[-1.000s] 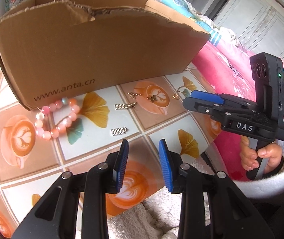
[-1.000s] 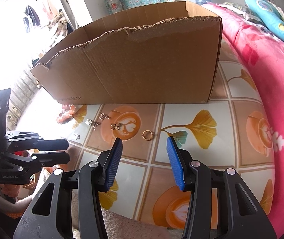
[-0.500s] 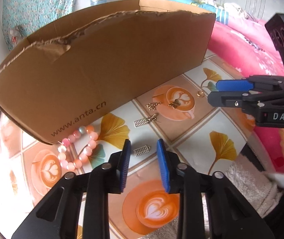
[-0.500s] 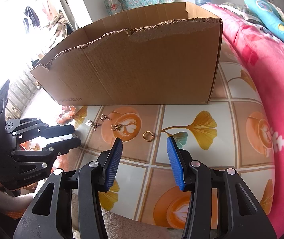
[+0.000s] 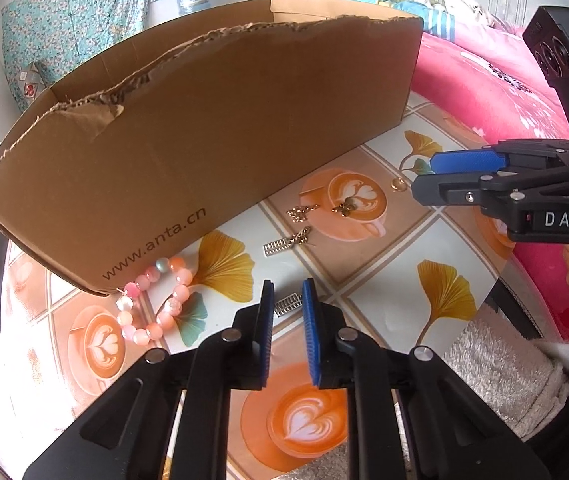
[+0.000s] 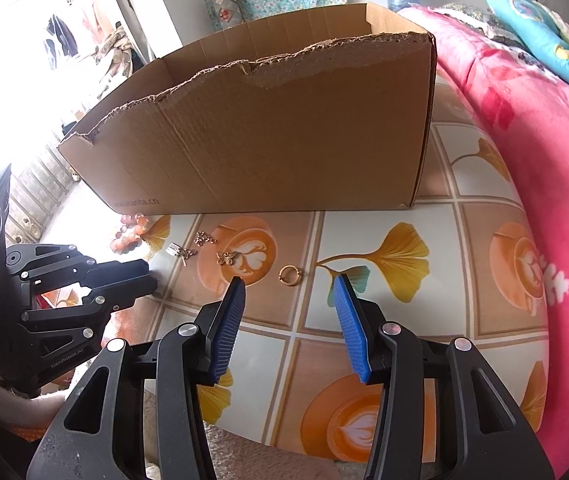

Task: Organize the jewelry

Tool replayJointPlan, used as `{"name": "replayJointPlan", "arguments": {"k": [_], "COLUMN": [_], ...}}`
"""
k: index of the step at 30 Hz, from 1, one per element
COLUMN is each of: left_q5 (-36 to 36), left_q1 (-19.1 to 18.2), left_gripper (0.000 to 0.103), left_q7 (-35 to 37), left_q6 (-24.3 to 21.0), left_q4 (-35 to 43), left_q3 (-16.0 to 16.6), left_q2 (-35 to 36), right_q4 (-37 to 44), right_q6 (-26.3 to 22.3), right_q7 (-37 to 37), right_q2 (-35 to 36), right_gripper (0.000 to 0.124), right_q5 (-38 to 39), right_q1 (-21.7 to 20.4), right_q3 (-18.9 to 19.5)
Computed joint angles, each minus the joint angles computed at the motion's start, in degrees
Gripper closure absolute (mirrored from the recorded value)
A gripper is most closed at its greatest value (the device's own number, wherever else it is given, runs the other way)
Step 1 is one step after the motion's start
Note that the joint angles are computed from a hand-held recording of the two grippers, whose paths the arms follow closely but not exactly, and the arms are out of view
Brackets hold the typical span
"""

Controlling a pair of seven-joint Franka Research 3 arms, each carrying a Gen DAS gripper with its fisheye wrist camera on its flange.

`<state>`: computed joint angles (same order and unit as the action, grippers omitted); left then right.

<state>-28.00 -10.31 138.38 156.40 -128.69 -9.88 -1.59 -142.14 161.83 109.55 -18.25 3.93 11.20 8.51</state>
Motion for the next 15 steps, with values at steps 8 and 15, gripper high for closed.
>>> {"name": "replayJointPlan", "arguments": {"k": [8,15], "left_q5": [-1.99,-7.49], "left_q1": [0.34,0.52], "left_gripper": [0.089,0.089], "left_q7": [0.56,2.99], "left_q6": [-0.98,-1.68], "left_q4": [0.3,0.61], "left_q3": [0.46,1.11], "left_q2": [-0.37,-1.07], "right_q4": [-0.23,0.3], "right_q6": [0.08,0.21], "right_q7": [-0.47,-0.85], "right_q2": [-0.43,0.07], "right_gripper": [0.079,0.079], "right_q5": [-0.07,-1.17], "right_q1": [-0.19,-0.61], "right_q3": [-0.22,0.19]}}
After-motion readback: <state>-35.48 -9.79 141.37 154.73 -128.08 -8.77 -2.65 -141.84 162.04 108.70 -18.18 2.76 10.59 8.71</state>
